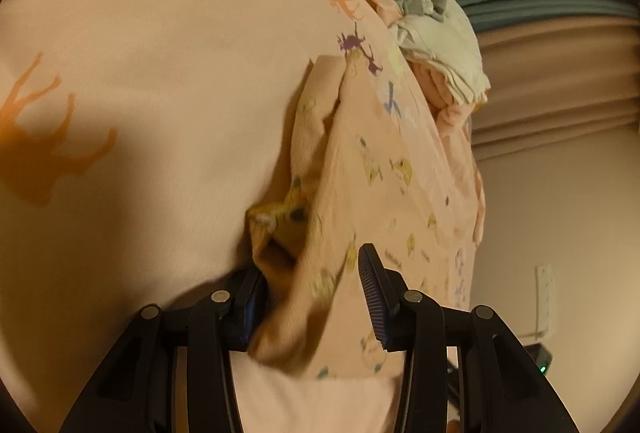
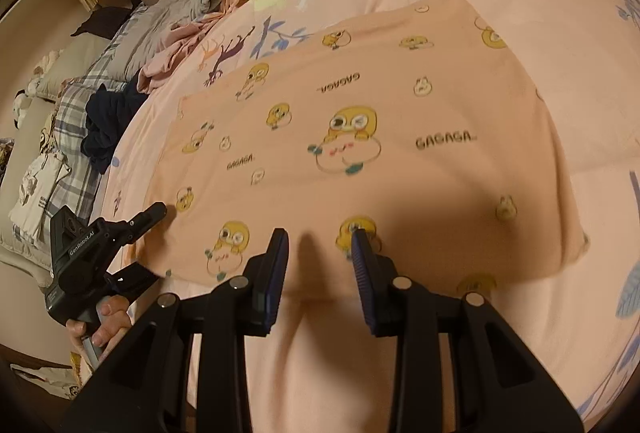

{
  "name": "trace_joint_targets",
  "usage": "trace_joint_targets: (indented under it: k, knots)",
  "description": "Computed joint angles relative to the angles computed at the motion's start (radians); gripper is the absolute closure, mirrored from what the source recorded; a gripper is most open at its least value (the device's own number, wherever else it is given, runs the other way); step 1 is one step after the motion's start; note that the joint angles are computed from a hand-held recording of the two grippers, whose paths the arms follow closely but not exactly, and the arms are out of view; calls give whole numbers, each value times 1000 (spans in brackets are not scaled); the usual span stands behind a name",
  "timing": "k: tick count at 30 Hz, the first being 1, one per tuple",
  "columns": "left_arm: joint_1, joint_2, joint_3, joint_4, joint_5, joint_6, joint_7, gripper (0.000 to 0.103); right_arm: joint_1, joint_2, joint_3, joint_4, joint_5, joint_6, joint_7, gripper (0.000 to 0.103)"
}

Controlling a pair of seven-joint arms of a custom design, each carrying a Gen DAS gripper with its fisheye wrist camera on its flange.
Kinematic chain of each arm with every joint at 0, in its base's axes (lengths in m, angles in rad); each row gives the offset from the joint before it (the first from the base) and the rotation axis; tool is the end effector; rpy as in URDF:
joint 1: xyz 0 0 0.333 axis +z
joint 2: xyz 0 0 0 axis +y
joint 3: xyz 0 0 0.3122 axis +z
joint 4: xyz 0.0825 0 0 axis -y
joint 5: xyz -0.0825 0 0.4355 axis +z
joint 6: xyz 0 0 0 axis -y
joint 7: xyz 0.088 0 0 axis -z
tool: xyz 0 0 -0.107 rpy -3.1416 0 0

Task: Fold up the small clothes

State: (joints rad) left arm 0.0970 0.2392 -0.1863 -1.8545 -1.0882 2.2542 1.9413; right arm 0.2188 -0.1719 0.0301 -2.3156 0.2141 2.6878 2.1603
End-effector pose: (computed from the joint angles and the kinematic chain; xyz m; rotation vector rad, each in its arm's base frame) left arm 0.6795 -0.0789 0.3956 1.9296 -1.5506 1.0949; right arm 0.5529 0.1338 0.4413 -1.3120 2.2271 -0.0857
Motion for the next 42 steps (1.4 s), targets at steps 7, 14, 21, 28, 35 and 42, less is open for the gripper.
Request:
trace_joint_targets:
  k: [7,14,21,28,35,42]
  knots:
    - [-65,16,-10,29,225,150,-19,82,5,54,-16,12,82,28,-87,72]
    - [-23,25,-32,62,167,68,2,84,53,13,-57,-57,368,124,-284,72]
    - [-73,29,-58,131,161,45,85,84,35,-50,-48,-97,423,117,-275,72]
    - [-202,75,-124,204,314,-9,158,84,-94,-250,-4,-257,104,154,61,68]
    - [-278,4,-117,108,497,38,200,72,-110,-368,-63,-357,47,144,167,61]
    - [-207,-41,-84,151,352,-171,229,54,145,-309,-269,-320,282,259,-64,52]
